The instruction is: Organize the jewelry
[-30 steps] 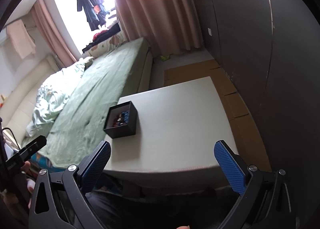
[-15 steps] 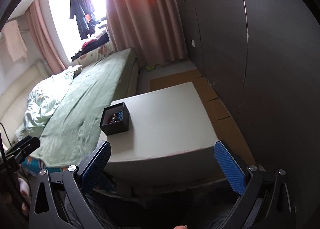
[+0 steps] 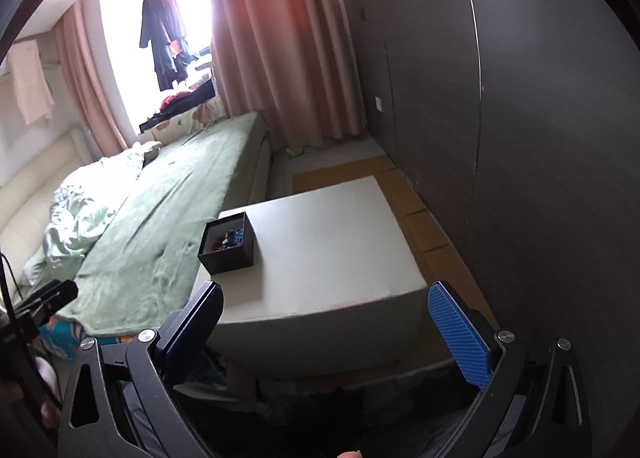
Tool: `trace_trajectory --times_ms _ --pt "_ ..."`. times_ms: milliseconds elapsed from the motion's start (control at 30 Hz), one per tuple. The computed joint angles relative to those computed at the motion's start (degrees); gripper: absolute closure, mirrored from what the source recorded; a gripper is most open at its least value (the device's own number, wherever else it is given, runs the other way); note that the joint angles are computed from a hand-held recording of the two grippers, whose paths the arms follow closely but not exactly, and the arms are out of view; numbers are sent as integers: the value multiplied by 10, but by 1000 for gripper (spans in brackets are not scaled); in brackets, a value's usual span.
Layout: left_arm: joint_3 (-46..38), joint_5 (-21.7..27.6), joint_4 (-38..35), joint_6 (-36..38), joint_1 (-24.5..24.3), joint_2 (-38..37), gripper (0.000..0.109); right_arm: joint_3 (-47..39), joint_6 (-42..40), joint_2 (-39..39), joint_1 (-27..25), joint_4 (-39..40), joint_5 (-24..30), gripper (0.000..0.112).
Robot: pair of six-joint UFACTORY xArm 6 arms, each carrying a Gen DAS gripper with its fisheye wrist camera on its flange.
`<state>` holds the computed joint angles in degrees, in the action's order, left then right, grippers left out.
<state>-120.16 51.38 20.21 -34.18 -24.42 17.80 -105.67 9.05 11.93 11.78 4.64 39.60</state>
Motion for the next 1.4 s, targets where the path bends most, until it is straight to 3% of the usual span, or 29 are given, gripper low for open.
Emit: trace_trajectory --times_ms 233,767,1167,1400 --pt "-39 30 -10 21 0 16 6 -16 -4 13 5 21 4 9" --pt "-29 12 -17 -2 2 4 6 -9 26 14 1 4 7 9" --pt "-59 27 -10 3 -1 22 6 -19 18 19 -3 14 8 9" --pt "-24 14 -7 -10 -2 2 6 1 11 8 -2 14 6 9"
